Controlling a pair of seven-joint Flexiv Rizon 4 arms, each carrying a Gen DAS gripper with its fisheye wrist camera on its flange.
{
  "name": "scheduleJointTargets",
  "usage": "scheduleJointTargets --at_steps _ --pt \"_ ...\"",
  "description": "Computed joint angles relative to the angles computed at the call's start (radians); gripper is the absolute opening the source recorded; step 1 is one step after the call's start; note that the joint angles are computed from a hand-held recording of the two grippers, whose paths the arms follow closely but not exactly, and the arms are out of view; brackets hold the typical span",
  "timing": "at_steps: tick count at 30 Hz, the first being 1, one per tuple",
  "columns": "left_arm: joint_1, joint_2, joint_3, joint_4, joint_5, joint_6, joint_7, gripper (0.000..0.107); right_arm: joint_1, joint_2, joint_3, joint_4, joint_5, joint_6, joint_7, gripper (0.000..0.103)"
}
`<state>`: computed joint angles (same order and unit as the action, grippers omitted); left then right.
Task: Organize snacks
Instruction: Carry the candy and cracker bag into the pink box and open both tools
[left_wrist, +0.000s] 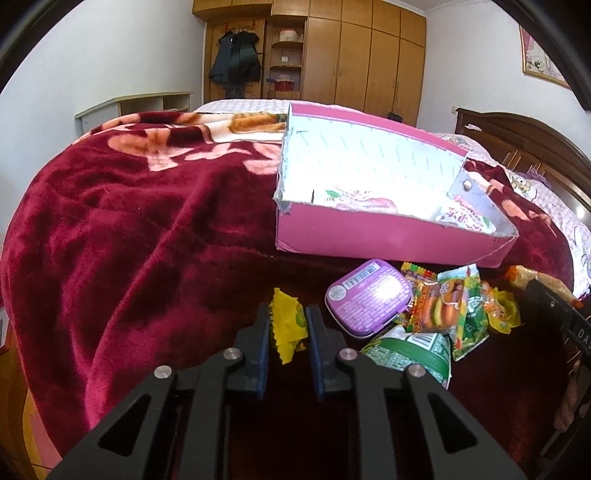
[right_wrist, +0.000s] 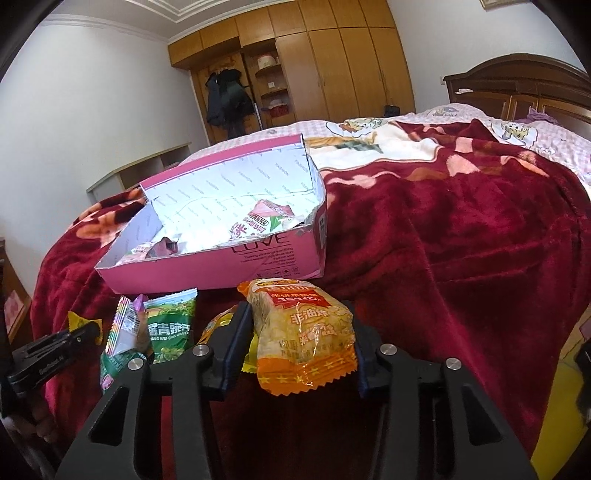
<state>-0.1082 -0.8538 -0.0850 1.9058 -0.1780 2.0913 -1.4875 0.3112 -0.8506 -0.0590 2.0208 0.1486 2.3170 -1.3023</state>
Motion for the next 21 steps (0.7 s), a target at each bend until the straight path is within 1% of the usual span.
scheduleJointTargets --at_steps 10,17,21 --pt "0.053 0.047 -0.048 0.053 0.088 0.066 -0.044 0.019 0.007 0.024 0.019 0.042 -0.005 0.056 -0.024 0.047" --pt "0.065 0.078 -0.062 0.073 0.129 0.085 -0.068 0.019 0.019 0.044 0.028 0.062 0.001 0.091 -0.049 0.046" --pt "0.055 0.081 -0.057 0.066 0.123 0.089 -0.077 0.019 0.019 0.053 0.030 0.065 -0.002 0.104 -0.062 0.046"
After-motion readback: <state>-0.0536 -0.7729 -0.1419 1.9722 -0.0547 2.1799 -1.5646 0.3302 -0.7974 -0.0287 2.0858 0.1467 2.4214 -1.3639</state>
